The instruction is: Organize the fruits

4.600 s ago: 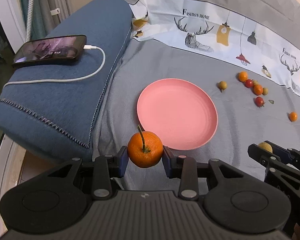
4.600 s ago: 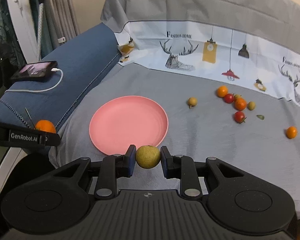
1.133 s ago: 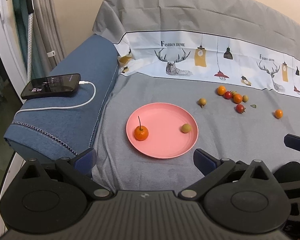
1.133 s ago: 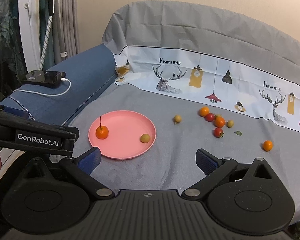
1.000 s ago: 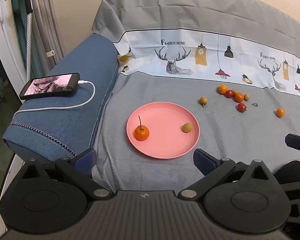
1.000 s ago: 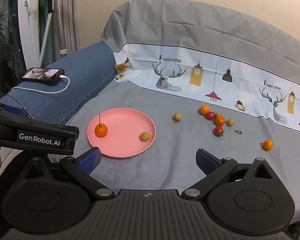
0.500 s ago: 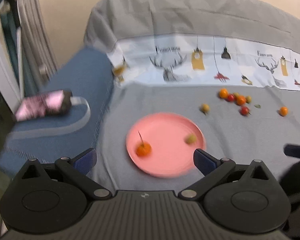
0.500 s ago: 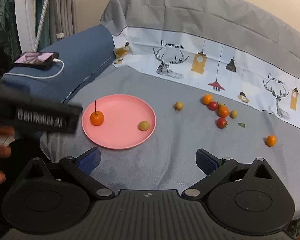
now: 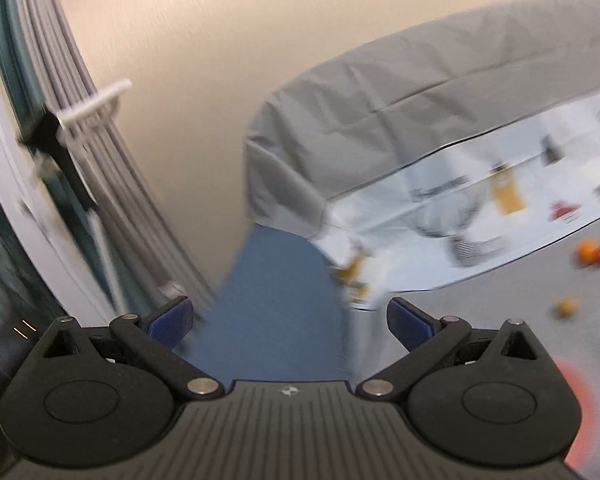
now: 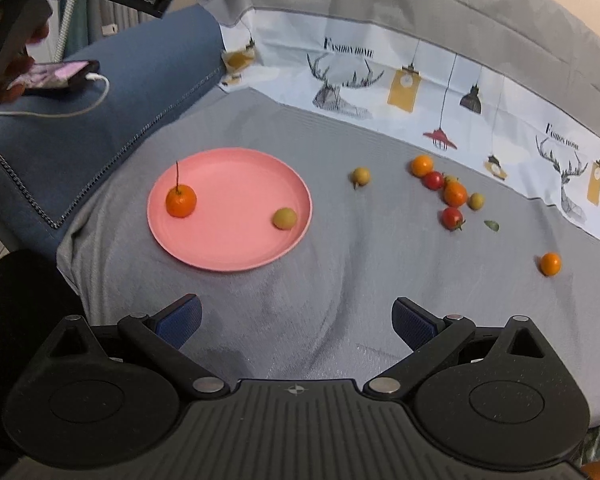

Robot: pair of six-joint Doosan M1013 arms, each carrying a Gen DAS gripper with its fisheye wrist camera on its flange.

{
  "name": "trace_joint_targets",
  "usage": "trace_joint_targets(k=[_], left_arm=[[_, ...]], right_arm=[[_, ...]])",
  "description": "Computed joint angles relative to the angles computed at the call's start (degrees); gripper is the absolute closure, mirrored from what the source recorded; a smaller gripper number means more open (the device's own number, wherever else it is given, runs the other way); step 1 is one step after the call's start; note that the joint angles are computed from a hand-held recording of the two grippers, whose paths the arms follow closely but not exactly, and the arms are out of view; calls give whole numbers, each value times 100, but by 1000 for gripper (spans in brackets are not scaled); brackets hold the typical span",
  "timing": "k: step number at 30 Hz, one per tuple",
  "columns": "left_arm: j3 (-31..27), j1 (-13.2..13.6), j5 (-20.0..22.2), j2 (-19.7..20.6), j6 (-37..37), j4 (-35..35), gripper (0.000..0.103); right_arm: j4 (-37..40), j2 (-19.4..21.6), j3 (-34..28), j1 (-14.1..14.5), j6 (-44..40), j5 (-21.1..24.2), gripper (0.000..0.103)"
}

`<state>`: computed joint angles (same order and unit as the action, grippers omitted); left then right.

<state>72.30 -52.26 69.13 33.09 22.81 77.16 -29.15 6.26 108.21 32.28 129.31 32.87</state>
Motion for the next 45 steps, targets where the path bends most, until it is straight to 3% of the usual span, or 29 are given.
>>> trace_joint_targets(k=[3, 9, 16, 18, 21, 23, 31, 39, 42, 45], left_arm=[[70, 154, 175, 89, 50, 296, 0], [23, 496, 168, 158, 201, -341, 0], [-85, 612, 359, 310, 517, -539, 0], [-93, 573, 329, 306, 579, -547, 0], [-39, 515, -130, 160, 446, -722, 0], [-67, 451, -200, 140, 460, -670, 0], [-154, 183, 31, 22, 476, -290, 0], [-260, -145, 269, -101, 539, -395, 0], [-162, -290, 415, -108, 578, -21, 0], [-74, -250, 668, -17, 725, 453, 0]], right_arm=[[81, 77, -69, 1, -151, 115, 2], [303, 221, -202, 11, -502, 306, 2], [305, 273, -261, 35, -570, 402, 2], [285, 270, -267, 37, -568, 405, 2], [208, 246, -246, 44, -479, 391, 2], [160, 217, -225, 52, -421, 358, 2], [-216, -47, -10, 52, 104, 52, 2], [-1025, -463, 332, 86, 1191, -344, 1], [-1375, -624, 472, 82, 1648, -496, 1], [-1345, -713, 553, 63, 1601, -593, 1]])
